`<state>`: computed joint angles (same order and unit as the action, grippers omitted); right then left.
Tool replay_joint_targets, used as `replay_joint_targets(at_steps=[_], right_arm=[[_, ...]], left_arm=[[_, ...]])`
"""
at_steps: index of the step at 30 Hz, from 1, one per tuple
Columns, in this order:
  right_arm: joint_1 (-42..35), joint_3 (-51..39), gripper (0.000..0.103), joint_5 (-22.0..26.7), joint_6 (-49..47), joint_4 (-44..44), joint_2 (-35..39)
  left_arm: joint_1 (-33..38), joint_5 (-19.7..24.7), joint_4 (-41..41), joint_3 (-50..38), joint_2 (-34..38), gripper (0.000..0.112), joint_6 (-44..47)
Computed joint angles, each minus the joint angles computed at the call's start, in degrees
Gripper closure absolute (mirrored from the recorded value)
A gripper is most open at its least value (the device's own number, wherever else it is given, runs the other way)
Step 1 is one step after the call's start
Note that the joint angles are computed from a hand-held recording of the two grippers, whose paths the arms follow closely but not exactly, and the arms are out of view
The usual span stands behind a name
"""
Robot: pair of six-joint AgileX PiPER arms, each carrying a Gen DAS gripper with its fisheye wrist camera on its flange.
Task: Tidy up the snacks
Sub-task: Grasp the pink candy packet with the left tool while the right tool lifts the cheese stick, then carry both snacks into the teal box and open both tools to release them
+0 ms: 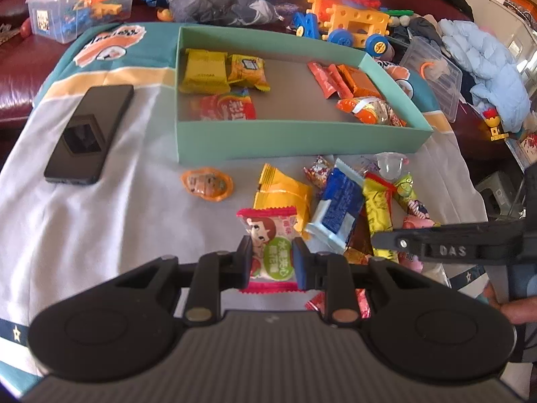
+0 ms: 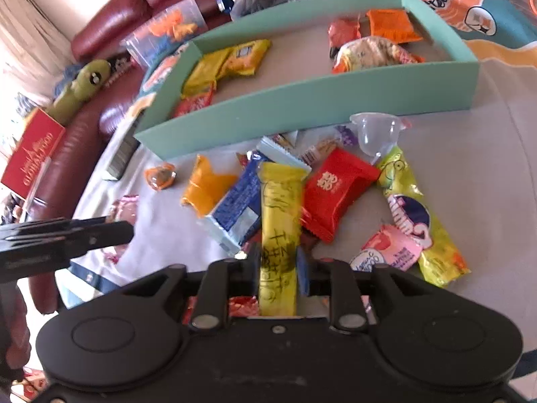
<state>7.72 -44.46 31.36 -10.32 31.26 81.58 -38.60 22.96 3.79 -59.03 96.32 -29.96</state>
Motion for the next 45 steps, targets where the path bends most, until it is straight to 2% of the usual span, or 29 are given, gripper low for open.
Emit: replay_joint_targets(at_steps=[5,6,9,14,19,24,28,31,33,34,35,36,37,38,39,40,43,45], right_arm=[[3.89,-1.63,0.079,-3.5,6.25,-6.32,3.09],[5.04,-1.38,0.083,-4.27,8.83,-9.16,2.84],[6.48,-1.15,0.084,-4.08,12.02,-13.0,0.5],[-0.8,-5.86,0.084,0.58,5.4,-6.78,-2.0],[-6.34,-15.99,0.084,2.45,1.28,-2.2,2.65],[-7.96,-30.08,0.084,3.49,1.78,-4.53,13.04],[-7.91,-39.73,0.084,6.94,3.05,-7.86,21.8],[-7.18,-42.37,0.084,7.6,3.43,-9.08,26.18],[-7.36,-42.51,0.083,7.21,2.98,-8.5,27.72],[-7.43,-42.89,0.081,7.14,2.98,-8.34,28.45],[-7.41,-43.03,0.08,6.9,2.85,-7.93,29.07],[-7.65,-42.73,0.068,6.19,2.51,-7.23,29.56],[-7.99,-42.34,0.049,5.99,1.98,-6.2,29.48],[-8.27,-42.14,0.041,5.5,1.33,-5.16,29.58],[-8.49,-40.64,0.025,4.25,0.18,-3.7,28.55],[-8.66,-39.33,0.014,3.4,-0.48,-2.86,27.39],[-9.58,-35.88,0.001,2.16,-2.91,-0.06,23.76],[-10.0,-34.2,0.0,2.37,-2.98,0.36,21.29]], left_arm=[[1.13,-0.82,-2.87,0.69,0.78,0.088,2.89],[1.35,-0.81,-3.48,0.64,0.87,0.088,3.45],[2.14,-0.98,-5.48,-0.12,0.74,0.088,6.07],[3.51,0.12,-5.44,-6.55,2.9,0.088,8.56],[5.65,3.77,-4.41,-20.31,9.78,0.088,10.45],[7.74,10.63,-5.78,-40.03,21.92,0.088,12.75],[7.98,17.26,-5.2,-54.49,31.78,0.088,13.4],[7.77,20.39,-4.01,-60.3,36.38,0.088,12.99],[7.4,21.94,-1.62,-62.8,38.54,0.082,11.03],[7.13,21.85,0.21,-62.32,38.58,0.066,9.54],[6.9,22.16,1.7,-62.66,38.91,0.043,8.19],[6.66,21.41,3.27,-61.84,38.58,0.035,6.49],[6.56,20.1,4.45,-59.74,37.44,0.022,5.14],[6.41,19.65,5.55,-58.9,36.87,0.015,3.85],[6.24,19.24,6.66,-57.96,36.21,0.014,2.56],[6.16,18.73,7.34,-56.73,35.31,0.012,1.68],[5.85,18.32,7.55,-53.93,32.79,0.009,0.48],[5.39,17.58,7.74,-51.47,30.87,0.009,-0.22]])
